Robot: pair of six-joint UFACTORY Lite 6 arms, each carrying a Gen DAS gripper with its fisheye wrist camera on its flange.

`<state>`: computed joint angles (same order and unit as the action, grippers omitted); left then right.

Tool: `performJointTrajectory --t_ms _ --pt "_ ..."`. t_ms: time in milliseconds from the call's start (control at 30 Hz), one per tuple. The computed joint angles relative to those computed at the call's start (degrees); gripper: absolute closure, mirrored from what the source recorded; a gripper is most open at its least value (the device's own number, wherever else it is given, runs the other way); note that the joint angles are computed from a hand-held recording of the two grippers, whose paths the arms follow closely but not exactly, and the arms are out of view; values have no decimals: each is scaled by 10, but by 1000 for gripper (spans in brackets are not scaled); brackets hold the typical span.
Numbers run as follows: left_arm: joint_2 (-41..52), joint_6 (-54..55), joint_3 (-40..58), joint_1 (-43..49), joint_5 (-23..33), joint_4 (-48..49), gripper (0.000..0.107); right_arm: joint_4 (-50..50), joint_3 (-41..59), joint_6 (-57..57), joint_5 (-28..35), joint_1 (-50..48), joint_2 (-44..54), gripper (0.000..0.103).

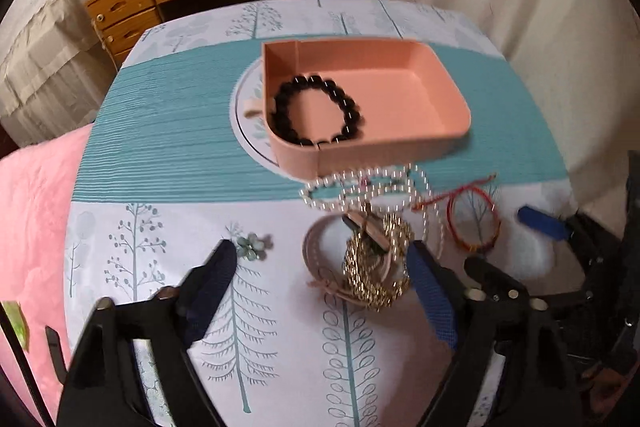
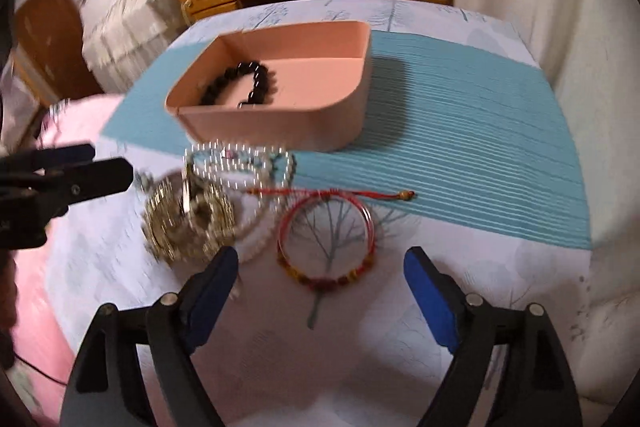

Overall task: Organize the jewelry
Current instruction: 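Grasp the gold chain necklace with the left tool and place it in the tray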

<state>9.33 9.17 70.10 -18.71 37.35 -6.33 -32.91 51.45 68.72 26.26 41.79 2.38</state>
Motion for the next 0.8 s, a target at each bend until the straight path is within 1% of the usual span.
performJointTrajectory --t_ms 67,133,233,267,300,433,467,500,533,567,633,700,733,767,800 --pt "8 15 -4 -1 3 -14 51 -50 -16 38 -2 13 -4 17" --pt "16 24 -8 -1 0 -26 52 -79 -17 58 0 22 5 17" --pt "25 17 -9 -9 -6 -15 53 -116 -10 79 1 32 26 17" --pt "27 17 -9 -11 -10 -14 55 -131 -4 89 3 35 37 17" --pt "30 18 -8 -13 -13 -14 60 -144 -1 100 5 38 45 17" --pt "43 27 -2 -18 -14 -22 66 -197 3 152 1 40 62 17" --pt "49 22 0 -23 -14 -16 70 -212 3 169 0 40 64 17" --pt "56 13 5 -29 -12 -9 77 -224 4 181 0 40 67 17" --pt "62 17 11 -30 -7 -15 81 -235 4 190 -1 40 69 17" --pt "63 26 12 -30 -3 -28 88 -240 6 192 -4 37 72 17" --pt "60 12 9 -35 -6 -20 88 -244 10 193 -5 35 76 17" --pt "54 25 4 -29 -6 -39 90 -244 16 193 -4 34 80 17" --pt "50 39 2 -23 -5 -59 91 -247 15 195 -6 34 80 19" --pt "45 51 -2 -19 -5 -75 93 -251 15 198 -5 35 78 25" --pt "38 69 -5 -11 -2 -97 96 -252 15 197 -4 35 77 34"
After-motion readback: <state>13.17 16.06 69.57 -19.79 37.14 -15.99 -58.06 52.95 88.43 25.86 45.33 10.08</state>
